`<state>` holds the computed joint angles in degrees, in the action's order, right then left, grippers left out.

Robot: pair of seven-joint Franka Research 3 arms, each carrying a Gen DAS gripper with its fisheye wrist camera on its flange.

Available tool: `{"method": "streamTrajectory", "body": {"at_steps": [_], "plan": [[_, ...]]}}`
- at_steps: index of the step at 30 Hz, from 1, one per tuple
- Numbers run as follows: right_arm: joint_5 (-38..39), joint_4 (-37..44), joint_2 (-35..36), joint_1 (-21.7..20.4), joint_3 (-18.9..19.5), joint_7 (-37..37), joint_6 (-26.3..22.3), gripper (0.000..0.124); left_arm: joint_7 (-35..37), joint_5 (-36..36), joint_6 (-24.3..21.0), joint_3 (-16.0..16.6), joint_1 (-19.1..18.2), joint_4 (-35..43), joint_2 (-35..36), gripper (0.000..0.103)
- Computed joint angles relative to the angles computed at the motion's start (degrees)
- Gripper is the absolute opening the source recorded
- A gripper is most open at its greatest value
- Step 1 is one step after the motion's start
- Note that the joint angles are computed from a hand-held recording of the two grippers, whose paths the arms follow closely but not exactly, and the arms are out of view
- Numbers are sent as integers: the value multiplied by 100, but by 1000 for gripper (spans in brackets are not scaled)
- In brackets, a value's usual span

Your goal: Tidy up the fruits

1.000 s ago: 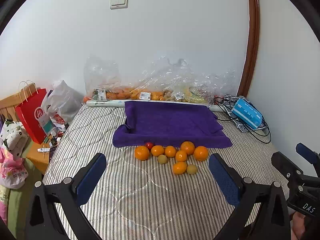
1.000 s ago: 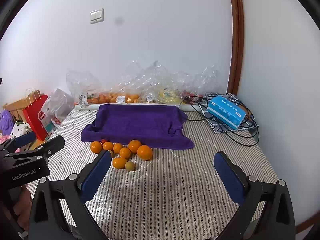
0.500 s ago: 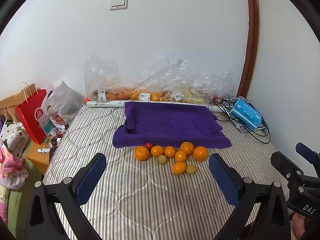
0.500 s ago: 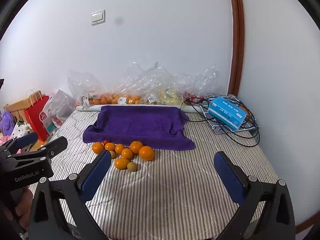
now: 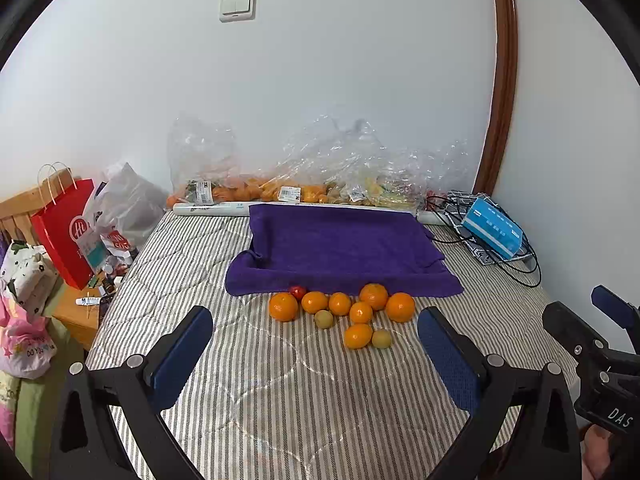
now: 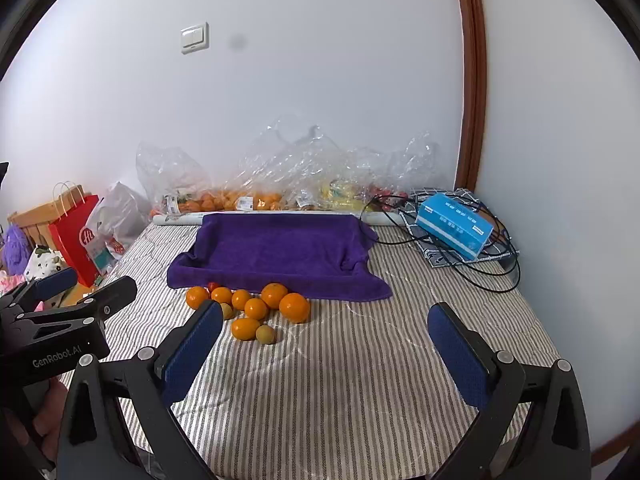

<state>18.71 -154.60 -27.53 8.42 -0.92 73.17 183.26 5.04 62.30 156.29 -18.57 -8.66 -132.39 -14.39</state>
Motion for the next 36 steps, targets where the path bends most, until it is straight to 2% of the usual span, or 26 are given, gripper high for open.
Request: {"method": "streamTrajectory", "body": {"at_steps": [36], "plan": [[-31,-64,-43,5,24,36,-20,102,-87,48,112,-4,74,-66,-68,103]]}}
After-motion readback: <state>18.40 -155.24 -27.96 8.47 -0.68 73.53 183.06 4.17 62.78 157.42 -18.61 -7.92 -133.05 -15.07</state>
